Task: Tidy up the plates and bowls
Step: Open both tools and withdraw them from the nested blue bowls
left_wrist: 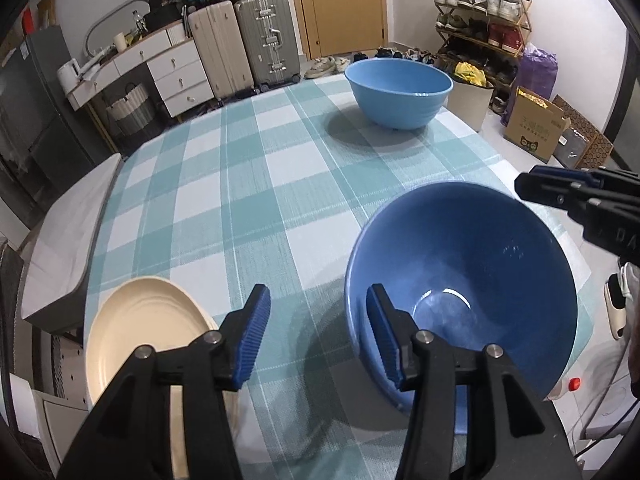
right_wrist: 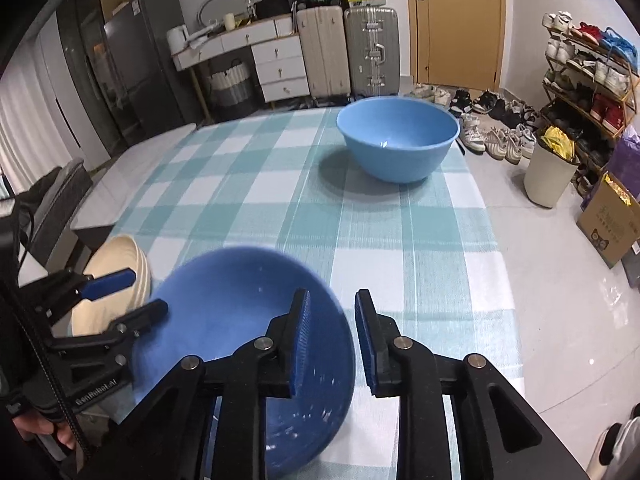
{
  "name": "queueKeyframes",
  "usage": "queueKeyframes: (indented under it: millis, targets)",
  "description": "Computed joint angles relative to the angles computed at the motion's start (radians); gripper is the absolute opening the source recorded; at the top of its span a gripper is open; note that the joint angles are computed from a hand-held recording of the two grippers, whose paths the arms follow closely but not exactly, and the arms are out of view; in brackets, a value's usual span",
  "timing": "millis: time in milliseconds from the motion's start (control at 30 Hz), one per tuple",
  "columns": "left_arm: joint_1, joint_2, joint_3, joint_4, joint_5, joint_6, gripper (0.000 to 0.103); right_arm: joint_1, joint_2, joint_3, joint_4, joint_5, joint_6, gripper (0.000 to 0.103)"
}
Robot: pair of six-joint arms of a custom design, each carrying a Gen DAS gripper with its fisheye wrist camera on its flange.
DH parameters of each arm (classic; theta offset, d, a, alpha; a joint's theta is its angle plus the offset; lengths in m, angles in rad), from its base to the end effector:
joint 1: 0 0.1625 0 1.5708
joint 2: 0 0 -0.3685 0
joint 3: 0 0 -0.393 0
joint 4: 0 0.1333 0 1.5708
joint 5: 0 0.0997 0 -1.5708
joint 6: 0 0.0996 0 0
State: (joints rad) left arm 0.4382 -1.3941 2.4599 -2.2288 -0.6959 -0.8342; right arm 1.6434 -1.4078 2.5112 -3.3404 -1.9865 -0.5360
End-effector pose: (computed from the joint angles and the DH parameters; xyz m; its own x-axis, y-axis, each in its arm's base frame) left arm -0.2018 -0.3262 0.0832 -0.6133 0.1882 -0.7671 0.5611 0.7873 -0.2555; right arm 0.1198 -0.3638 0.1652 -0.7709 -0.2435 0.5886 -0.5242 0.7674 -0.3692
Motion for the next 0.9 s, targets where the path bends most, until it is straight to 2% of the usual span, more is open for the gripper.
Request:
queueKeyframes:
  millis: [100,233,333,400,467,500,533,600,700,800,900]
  targets:
    - [0.002,0.001,-0.010,0.003,0.015,0.000,0.051,0.009,-0.012,0.000,-0.020,0.023,0.000,0.033]
    - [0.006,0.016,-0.039,0.028,0.054,-0.009,0.052,0.035,-0.003,0.001,-0.108,0.029,-0.027,0.050]
    - [0.008,0.035,-0.063,0.035,0.079,0.012,0.052,0.050,0.003,-0.002,-0.165,0.047,-0.052,0.054]
    - [0.008,0.044,-0.075,0.037,0.097,0.015,0.054,0.058,0.009,-0.006,-0.197,0.056,-0.064,0.062]
    - [0.013,0.052,-0.089,0.017,0.104,0.033,0.059,0.063,0.016,-0.011,-0.237,0.062,-0.074,0.075]
    - [0.014,0.055,-0.092,0.001,0.111,0.039,0.069,0.064,0.020,-0.013,-0.253,0.066,-0.076,0.077]
    - [0.012,0.058,-0.093,-0.011,0.123,0.040,0.086,0.064,0.019,-0.015,-0.259,0.071,-0.077,0.078]
    - [-0.004,0.070,-0.081,-0.077,0.177,0.069,0.096,0.061,0.018,-0.021,-0.273,0.084,-0.077,0.079]
    - [-0.010,0.097,-0.092,-0.141,0.227,0.127,0.097,0.055,0.026,-0.031,-0.306,0.100,-0.082,0.083]
    - [0.007,0.120,-0.115,-0.209,0.229,0.188,0.098,0.050,0.028,-0.042,-0.316,0.110,-0.087,0.086]
    - [0.027,0.143,-0.138,-0.271,0.230,0.242,0.098,0.043,0.038,-0.058,-0.342,0.119,-0.093,0.095]
